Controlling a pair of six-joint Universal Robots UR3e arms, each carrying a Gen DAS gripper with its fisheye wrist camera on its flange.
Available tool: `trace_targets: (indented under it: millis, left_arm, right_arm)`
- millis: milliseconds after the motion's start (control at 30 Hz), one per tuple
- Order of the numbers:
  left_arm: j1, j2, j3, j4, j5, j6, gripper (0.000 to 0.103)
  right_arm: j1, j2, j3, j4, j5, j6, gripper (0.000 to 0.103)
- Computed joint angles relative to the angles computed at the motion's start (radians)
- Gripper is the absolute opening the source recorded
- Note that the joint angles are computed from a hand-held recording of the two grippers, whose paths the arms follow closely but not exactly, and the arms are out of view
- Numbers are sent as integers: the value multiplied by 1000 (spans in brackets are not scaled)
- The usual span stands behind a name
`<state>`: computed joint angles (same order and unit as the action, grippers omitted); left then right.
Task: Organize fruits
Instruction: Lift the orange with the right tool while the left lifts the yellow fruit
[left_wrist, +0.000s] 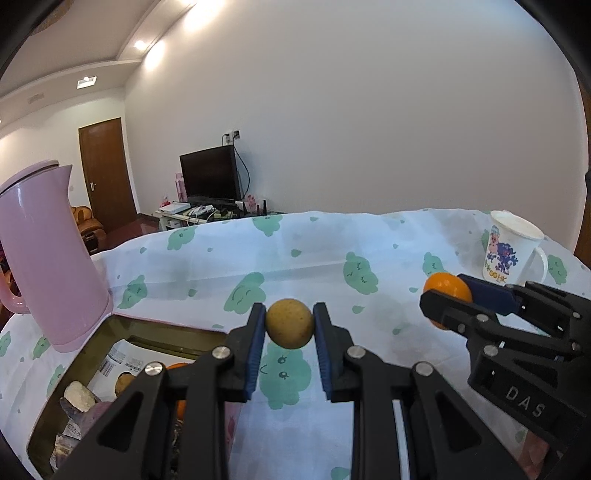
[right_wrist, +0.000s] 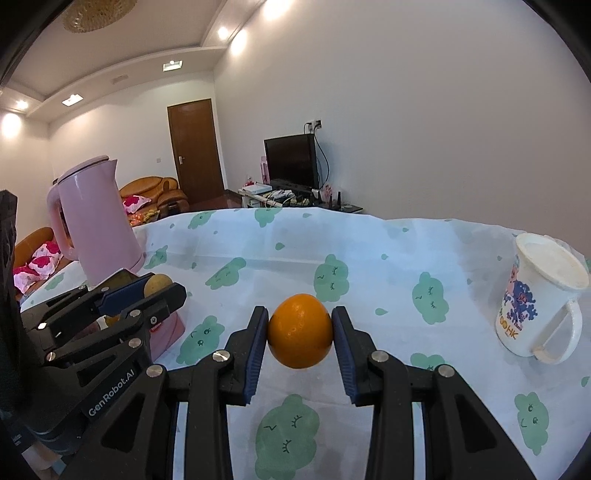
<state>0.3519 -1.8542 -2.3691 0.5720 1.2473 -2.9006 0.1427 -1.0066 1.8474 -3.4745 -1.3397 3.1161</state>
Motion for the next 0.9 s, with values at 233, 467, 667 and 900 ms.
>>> trace_targets:
  millis: [233, 467, 667, 900]
  left_arm:
    - [9, 9, -21, 22, -16, 1, 27]
    - [12, 17, -36, 40, -26, 4, 27]
    - [17, 19, -55, 70, -36, 5, 27]
    - [17, 16, -73, 109, -38, 10, 27]
  right_arm:
    - [-3, -5, 29, -56, -3, 6, 37]
    - [-4, -14, 64, -112, -10, 8, 37]
    - [0, -21, 93, -154, -21, 6, 37]
    - [-3, -25, 119, -200, -23, 17, 37]
